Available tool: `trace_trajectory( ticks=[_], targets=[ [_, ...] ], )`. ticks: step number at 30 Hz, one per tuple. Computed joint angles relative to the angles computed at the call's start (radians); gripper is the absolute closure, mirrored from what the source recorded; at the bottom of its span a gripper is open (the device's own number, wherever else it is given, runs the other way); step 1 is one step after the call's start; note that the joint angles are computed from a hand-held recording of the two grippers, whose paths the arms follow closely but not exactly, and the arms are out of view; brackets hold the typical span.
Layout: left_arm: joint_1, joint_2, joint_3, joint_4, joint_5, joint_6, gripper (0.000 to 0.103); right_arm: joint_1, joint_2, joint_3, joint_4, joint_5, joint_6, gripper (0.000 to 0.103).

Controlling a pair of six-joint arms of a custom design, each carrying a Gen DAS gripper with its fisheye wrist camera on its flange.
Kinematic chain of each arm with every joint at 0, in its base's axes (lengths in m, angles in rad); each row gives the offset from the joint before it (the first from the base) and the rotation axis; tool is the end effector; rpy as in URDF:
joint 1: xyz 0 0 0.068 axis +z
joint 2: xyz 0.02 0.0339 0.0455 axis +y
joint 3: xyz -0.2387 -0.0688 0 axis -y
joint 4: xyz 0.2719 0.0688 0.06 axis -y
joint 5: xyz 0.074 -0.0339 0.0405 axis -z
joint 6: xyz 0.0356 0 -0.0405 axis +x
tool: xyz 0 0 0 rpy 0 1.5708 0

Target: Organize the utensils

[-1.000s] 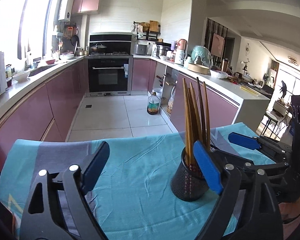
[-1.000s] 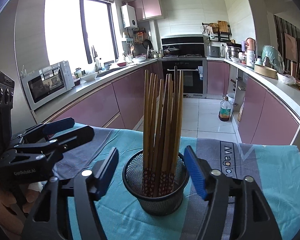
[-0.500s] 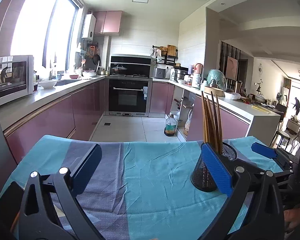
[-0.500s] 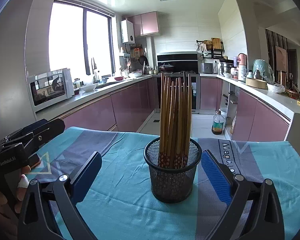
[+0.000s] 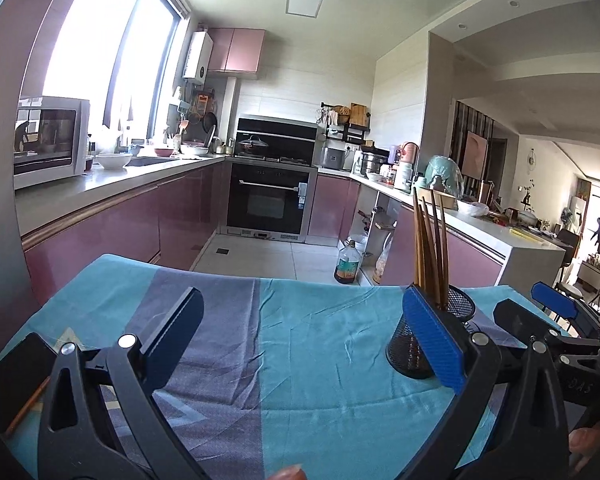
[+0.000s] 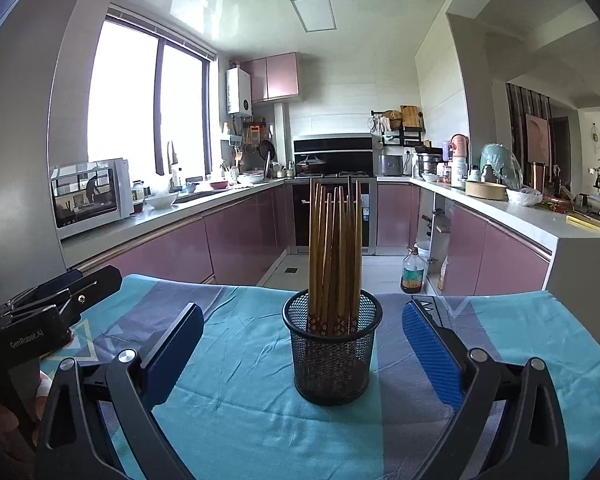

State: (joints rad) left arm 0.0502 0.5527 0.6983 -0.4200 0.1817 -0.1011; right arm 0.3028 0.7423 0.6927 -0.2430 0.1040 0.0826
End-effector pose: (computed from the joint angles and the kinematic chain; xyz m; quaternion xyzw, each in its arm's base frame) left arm 0.1822 0.0027 0.3081 -0.0054 0.7958 -0.0876 0.5992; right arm 0.2143 0.0631 0.2897 -0.0573 0.8001 0.0731 0.5926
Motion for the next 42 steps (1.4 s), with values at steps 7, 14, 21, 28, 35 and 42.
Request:
trace_trajectory(
  ticks=[7, 14, 21, 28, 35, 42],
  targets=[
    [-0.042, -0.04, -0.009, -0.012, -0.058, -0.005, 0.005, 0.032, -0.053, -0.03, 0.0, 0.052, -0.002, 0.007],
    [-0.094, -0.054, -0.009, -0.018, -0.119, -0.003, 0.005, 0.042, -0.096, -0.059, 0.009, 0.077, 0.001, 0.007],
    [-0.119, -0.071, -0.021, -0.014, -0.147, -0.002, 0.005, 0.039, -0.114, -0.074, 0.016, 0.09, 0.002, 0.007],
    [-0.132, -0.091, -0.034, -0.019, -0.161, -0.008, 0.005, 0.048, -0.129, -0.089, 0.033, 0.114, -0.008, 0.007],
    [-0.137, -0.091, -0.047, -0.007, -0.173, -0.014, 0.005, 0.07, -0.146, -0.105, 0.048, 0.142, -0.019, 0.007],
    [-0.135, -0.086, -0.049, -0.001, -0.172, -0.014, 0.005, 0.076, -0.157, -0.113, 0.053, 0.164, -0.02, 0.007]
  ],
)
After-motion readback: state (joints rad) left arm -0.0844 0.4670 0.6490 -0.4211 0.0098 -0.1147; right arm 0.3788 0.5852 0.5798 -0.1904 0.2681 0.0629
